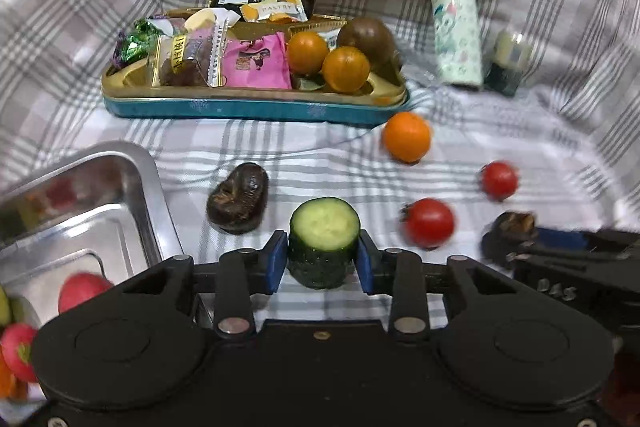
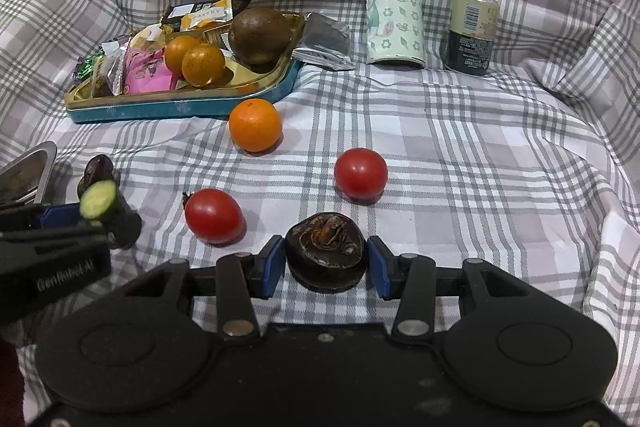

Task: Organize fruits
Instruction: 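Grasp a cucumber chunk with the left tool while the right tool grasps a dark brown fruit, then carry the cucumber with the left tool while the right tool carries the brown fruit to the tray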

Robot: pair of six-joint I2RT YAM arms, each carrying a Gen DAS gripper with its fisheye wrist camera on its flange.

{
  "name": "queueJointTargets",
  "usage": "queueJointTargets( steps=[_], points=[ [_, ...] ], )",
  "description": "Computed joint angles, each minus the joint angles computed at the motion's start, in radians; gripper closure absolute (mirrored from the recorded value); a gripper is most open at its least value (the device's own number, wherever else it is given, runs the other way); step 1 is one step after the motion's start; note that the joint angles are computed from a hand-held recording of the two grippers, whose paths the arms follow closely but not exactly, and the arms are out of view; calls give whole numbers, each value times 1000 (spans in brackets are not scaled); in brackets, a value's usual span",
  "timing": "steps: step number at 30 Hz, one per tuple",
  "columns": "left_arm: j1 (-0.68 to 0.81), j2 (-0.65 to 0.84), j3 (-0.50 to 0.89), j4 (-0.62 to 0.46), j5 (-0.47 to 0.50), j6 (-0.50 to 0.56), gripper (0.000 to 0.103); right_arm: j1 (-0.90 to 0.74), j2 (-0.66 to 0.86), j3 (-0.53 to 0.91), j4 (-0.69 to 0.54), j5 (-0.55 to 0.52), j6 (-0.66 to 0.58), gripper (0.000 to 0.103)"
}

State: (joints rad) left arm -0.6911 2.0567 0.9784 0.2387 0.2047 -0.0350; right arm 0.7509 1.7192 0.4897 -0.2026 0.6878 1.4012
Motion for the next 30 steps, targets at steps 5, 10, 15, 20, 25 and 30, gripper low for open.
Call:
queueJointTargets(
  steps=[5, 10, 15, 20, 25, 30],
  points=[
    [4, -124, -101, 36, 4, -18, 59, 27, -57, -11, -88, -4, 81, 56],
    [65, -287, -185, 0, 20, -35, 59, 121, -106, 25, -295, 0, 226, 56],
    [156, -410, -245, -59, -1, -22, 59, 231, -123, 104, -489, 11, 350, 56],
    [290, -508, -306, -96, 8, 19, 59, 302, -103, 211, -572, 24, 370, 56],
    [420, -546, -327, -131, 46, 62, 59, 322, -46, 336, -563, 39, 275, 56],
    [513, -527, -327, -135, 78, 93, 59, 303, 25, 457, -482, 35, 106, 56]
  ],
)
